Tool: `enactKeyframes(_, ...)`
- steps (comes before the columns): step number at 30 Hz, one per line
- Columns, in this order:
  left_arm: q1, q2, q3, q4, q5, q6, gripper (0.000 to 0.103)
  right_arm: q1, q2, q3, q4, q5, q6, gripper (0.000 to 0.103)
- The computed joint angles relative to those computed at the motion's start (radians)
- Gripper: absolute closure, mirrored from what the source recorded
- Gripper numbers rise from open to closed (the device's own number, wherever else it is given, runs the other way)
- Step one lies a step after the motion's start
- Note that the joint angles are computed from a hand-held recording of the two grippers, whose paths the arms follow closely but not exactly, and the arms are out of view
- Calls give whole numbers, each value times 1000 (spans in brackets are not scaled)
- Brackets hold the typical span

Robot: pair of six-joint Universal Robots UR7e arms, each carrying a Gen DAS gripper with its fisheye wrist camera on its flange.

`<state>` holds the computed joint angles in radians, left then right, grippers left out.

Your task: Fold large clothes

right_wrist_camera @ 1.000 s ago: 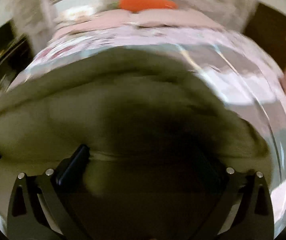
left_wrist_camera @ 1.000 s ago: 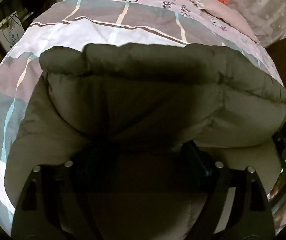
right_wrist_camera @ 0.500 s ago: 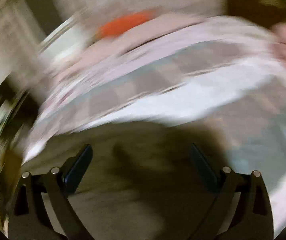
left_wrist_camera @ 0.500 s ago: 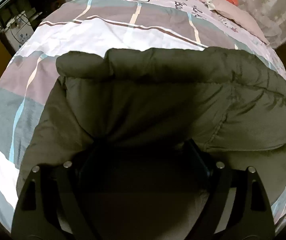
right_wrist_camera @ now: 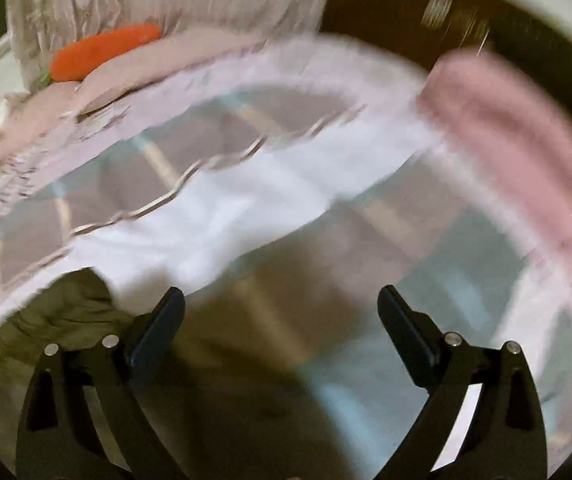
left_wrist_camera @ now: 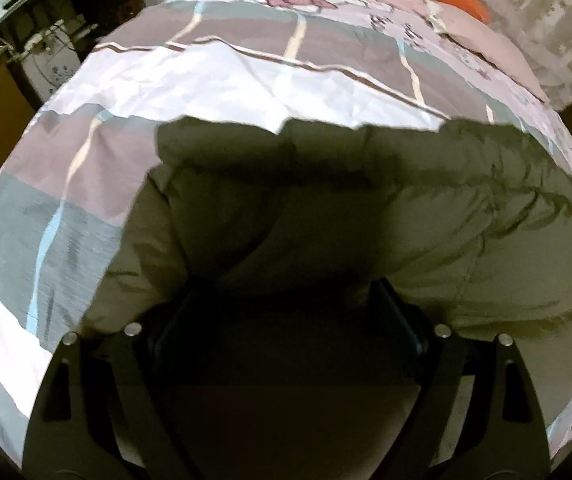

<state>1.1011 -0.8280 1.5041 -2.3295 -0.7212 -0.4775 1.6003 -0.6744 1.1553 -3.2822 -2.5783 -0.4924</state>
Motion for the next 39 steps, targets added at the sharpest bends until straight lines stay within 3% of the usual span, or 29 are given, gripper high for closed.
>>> enactKeyframes(2, -14, -5, 8, -6, 73, -30, 16, 11, -41, 74, -86, 91, -84, 6)
enactKeyframes(3, -28, -11, 21, -27, 142, -39, 16, 10, -90, 149, -67, 172, -63, 6)
enactKeyframes(6, -57, -40, 60, -163, 207, 4, 16, 50, -186, 306, 107, 340, 49, 5)
enactKeyframes(8, -66, -56, 76, -270, 169, 72, 16, 73, -210, 350, 246, 438, 103, 5)
enactKeyframes(9, -66, -68, 72, -284, 91, 103, 16, 89, -209, 364, 312, 474, 122, 5)
enactKeyframes(11, -54, -63, 41, -186, 11, 94, 16, 117, -185, 358, 432, 510, 137, 6)
enactKeyframes(12, -47, -49, 3, -81, 34, 74, 16, 131, -173, 361, 479, 511, 137, 6)
enactKeyframes(14, -33, -18, -30, 39, 154, 25, 16, 149, -154, 373, 488, 477, 112, 5)
enactKeyframes(16, 19, -3, -63, 163, 179, -58, 13, 157, -140, 390, 441, 416, 63, 5)
enactKeyframes(17, 44, -11, -62, 166, 159, -82, 5, 154, -147, 395, 433, 410, 68, 5)
enactKeyframes(19, 77, -37, -39, 122, 164, -134, 4, 130, -166, 396, 413, 381, 115, 5)
enactKeyframes(22, 58, -63, -42, 221, 329, -262, 5, 89, -208, 404, 395, 326, 206, 5)
enactKeyframes(24, 35, -82, -31, 212, 363, -287, 13, 81, -233, 431, 357, 277, 258, 5)
enactKeyframes(26, 2, -100, -9, 79, 295, -179, 19, 80, -272, 461, 368, 318, 293, 5)
enactKeyframes(28, -36, -115, 19, -69, 134, -23, 19, 98, -290, 482, 371, 370, 282, 6)
enactKeyframes(30, -85, -104, 34, -109, 32, 74, 20, 132, -292, 503, 380, 391, 245, 8)
enactKeyframes(34, -152, -26, 32, -67, -7, 182, 22, 175, -246, 486, 468, 352, 211, 13)
enactKeyframes(37, -149, 42, 14, 22, 2, 159, 23, 164, -194, 458, 508, 293, 205, 13)
enactKeyframes(39, -129, 75, 1, 41, 1, 150, 16, 148, -165, 440, 515, 280, 207, 9)
